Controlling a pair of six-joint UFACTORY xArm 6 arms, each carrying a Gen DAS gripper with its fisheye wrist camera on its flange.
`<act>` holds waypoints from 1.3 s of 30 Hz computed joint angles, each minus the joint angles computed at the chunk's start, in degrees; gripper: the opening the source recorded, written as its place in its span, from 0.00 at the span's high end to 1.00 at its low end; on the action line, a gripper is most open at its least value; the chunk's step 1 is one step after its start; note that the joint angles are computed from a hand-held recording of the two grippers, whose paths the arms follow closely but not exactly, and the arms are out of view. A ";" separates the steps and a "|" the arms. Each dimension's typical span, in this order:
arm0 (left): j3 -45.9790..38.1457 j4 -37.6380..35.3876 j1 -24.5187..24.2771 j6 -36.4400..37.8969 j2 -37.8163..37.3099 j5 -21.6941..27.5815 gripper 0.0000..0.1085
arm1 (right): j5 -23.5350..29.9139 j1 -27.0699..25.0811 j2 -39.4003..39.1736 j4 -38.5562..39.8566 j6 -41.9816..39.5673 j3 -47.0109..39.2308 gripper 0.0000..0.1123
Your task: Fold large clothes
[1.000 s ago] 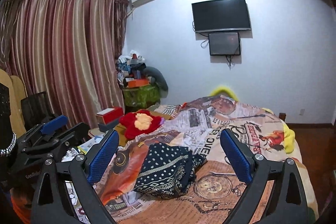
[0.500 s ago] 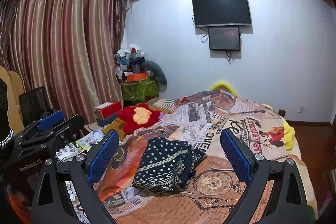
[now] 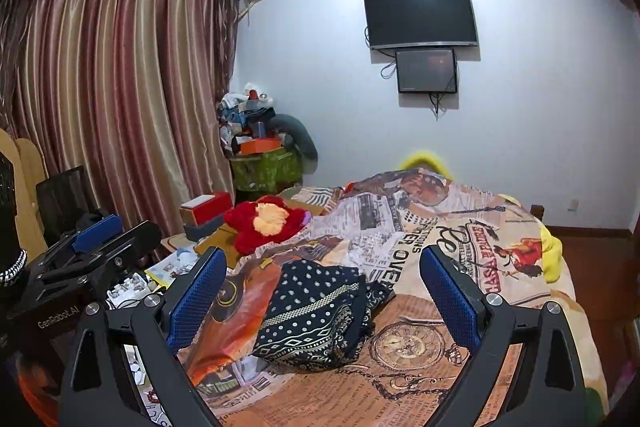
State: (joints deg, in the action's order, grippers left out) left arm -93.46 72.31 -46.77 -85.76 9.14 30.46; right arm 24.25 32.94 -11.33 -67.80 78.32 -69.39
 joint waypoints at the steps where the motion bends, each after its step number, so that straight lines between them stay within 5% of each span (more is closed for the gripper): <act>1: -0.10 -0.08 0.03 0.11 0.03 0.03 0.15 | 0.23 0.09 0.08 -0.17 0.18 -0.14 0.14; 39: 0.02 -3.58 1.21 4.91 0.22 -5.30 0.10 | 0.95 0.73 0.32 -0.86 1.22 -0.88 0.14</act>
